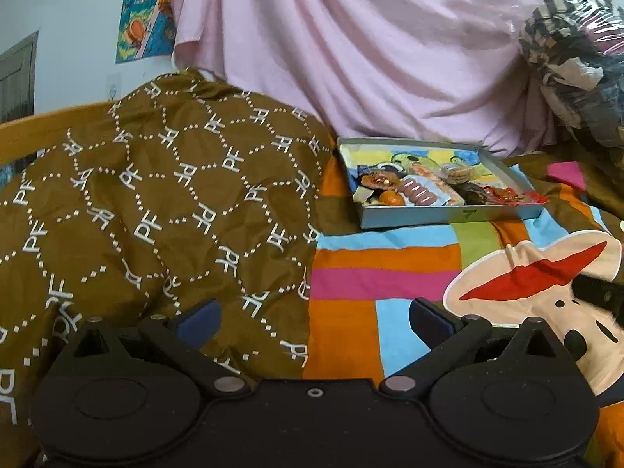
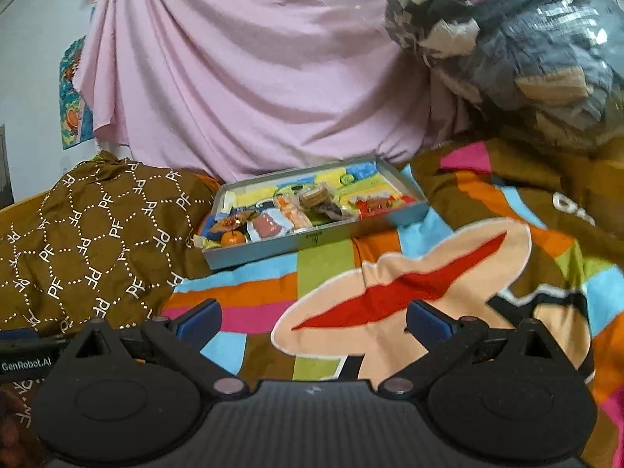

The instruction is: Organize snacks

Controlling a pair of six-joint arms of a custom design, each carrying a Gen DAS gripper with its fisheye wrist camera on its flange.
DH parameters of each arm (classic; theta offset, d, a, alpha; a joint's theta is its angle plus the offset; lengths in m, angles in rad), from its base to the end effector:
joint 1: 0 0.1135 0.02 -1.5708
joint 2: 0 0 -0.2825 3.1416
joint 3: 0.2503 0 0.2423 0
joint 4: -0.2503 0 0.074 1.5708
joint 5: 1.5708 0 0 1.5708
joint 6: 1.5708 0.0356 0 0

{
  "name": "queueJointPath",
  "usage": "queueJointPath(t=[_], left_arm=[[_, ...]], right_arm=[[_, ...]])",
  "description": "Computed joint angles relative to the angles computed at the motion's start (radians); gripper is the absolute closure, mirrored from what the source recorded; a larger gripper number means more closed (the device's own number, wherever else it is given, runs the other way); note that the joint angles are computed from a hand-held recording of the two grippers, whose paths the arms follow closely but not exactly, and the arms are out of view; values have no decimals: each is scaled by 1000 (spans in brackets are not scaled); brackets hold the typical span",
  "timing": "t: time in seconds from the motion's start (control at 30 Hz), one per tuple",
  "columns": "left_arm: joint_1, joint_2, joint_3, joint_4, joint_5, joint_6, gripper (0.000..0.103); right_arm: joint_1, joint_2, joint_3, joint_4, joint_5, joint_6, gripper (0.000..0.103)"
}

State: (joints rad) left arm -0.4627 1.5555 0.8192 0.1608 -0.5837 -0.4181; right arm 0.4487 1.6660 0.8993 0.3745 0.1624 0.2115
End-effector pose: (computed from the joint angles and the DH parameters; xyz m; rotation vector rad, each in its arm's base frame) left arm 0.2924 -0.1239 0.2263 -0.2840 2.0233 0.0810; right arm 0.3254 0.1503 0.2334 -0.1263 1.9636 0.2745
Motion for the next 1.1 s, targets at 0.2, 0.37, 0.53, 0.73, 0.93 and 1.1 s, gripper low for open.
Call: queueJointPath(t=[0.2,0.37,0.53,0.73,0.93,1.1], left_arm=[[-2,10,-11,49,7,19,1],[-6,17,-15,64,10,26,1],[-11,18,-18,77,7,34,1],[-8,16,-33,108,14,40,1],[-12,23,-44,147,11,56,1],[-17,26,-50,166,9,73,1]], right_arm=[[12,2,-23,47,14,-32,0],[14,9,-26,60,30,-39,0],[14,13,-30,66,48,-40,0],[19,26,-26,73,75,-40,0],[25,39,-41,127,106,-62,0],[24,45,-42,139,109,-68,0]])
